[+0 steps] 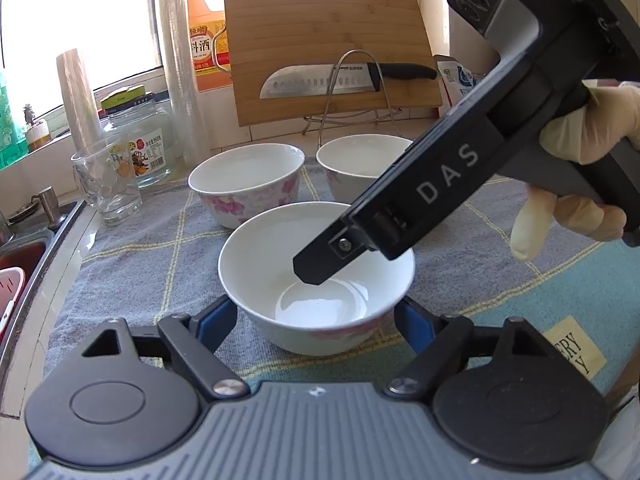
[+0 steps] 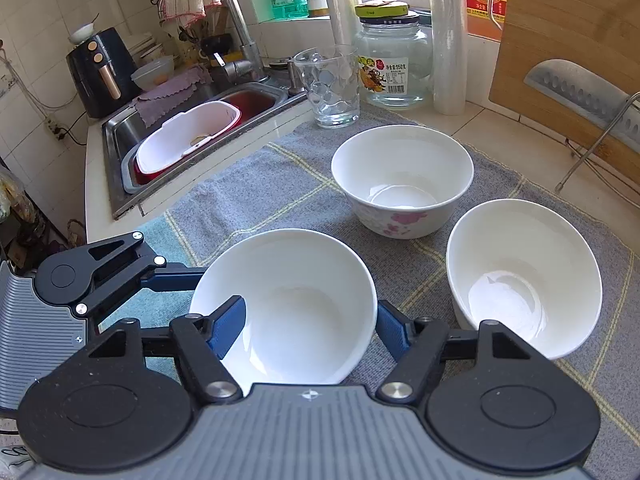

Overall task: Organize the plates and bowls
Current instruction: 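Lift the bowl with the right gripper and carry it toward the plate stack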

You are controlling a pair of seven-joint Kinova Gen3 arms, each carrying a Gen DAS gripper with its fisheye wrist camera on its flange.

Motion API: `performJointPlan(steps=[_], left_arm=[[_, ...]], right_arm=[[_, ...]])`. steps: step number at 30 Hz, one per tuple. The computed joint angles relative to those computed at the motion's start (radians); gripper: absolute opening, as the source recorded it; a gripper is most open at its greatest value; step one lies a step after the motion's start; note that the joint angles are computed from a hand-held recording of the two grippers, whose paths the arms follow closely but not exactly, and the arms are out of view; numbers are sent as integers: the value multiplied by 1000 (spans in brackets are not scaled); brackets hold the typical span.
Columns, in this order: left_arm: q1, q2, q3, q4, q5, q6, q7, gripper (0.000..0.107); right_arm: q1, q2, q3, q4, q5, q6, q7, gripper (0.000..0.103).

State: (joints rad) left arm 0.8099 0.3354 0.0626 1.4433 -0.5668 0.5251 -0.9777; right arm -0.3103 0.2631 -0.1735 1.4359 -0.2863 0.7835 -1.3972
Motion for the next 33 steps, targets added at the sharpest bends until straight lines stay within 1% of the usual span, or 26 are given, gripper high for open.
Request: performJointPlan(steps=[4,7,15,24,33], left_arm=[[-8,-2,5,2,9,-1,-14,85],[-9,-1,9,-6,16,12,-26,85],[-8,-5,27,-28,35,43,-54,85],[11,1,46,-62,56,64,-83,85],[18,38,73,-129,121,73,-173,85]], right_arm=[[16,5,-4,-3,-30,7,11,76],[33,7,-8,-6,-65,13,20,76],[58,-13,-6,8,-114,34,40,76],[95,-84,13,74,-169,45,72,76],[124,-171,57,156,-187,53,81,76]])
